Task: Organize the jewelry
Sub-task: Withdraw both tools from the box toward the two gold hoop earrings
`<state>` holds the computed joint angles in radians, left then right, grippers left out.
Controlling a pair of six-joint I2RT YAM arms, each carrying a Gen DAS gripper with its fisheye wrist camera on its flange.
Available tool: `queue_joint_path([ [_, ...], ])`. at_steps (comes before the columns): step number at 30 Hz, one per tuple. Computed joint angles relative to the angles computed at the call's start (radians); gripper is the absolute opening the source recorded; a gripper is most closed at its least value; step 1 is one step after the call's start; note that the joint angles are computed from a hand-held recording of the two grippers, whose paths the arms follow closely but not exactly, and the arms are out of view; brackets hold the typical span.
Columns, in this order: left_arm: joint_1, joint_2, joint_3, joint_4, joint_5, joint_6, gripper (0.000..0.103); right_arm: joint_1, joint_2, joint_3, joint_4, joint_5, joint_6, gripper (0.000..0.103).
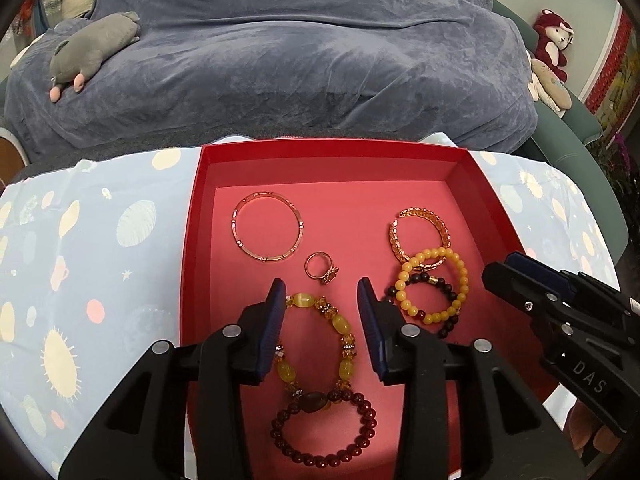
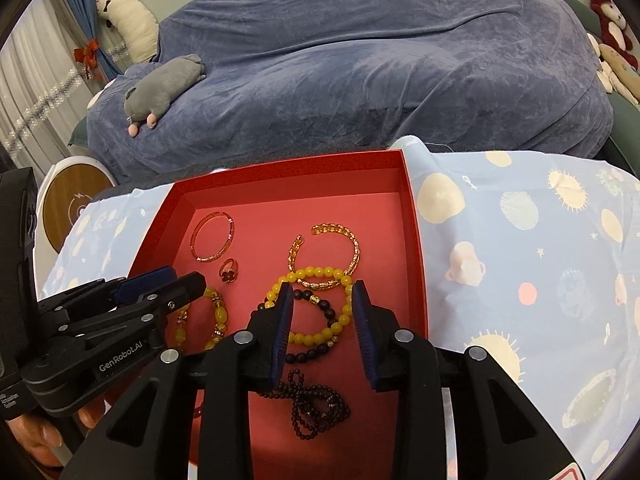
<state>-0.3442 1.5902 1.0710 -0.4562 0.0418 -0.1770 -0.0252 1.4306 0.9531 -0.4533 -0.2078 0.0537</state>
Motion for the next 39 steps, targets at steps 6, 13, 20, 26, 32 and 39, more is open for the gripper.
queue_joint_path([
  [6,-0.013,-0.107,-0.040,-0.037,0.000,-0.004,0.042,0.000,-0.123,-0.027,-0.065,-0.001,-0.011,0.030],
  [13,-0.034,-0.270,-0.108,-0.107,-0.018,-0.016,0.042,0.023,-0.295,-0.077,-0.163,0.004,-0.016,0.030],
  [20,-0.068,-0.442,-0.177,-0.197,-0.043,-0.042,0.042,0.068,-0.504,-0.175,-0.287,0.038,-0.013,0.030],
  [26,-0.135,-0.575,-0.261,-0.263,-0.089,-0.093,0.042,0.138,-0.673,-0.289,-0.383,0.102,0.014,0.030],
  [32,-0.207,-0.662,-0.362,-0.287,-0.125,-0.175,0.042,0.167,-0.760,-0.385,-0.422,0.130,0.050,0.030],
  [39,-0.285,-0.712,-0.476,-0.266,-0.145,-0.272,0.042,0.190,-0.775,-0.473,-0.385,0.140,0.091,0.030],
])
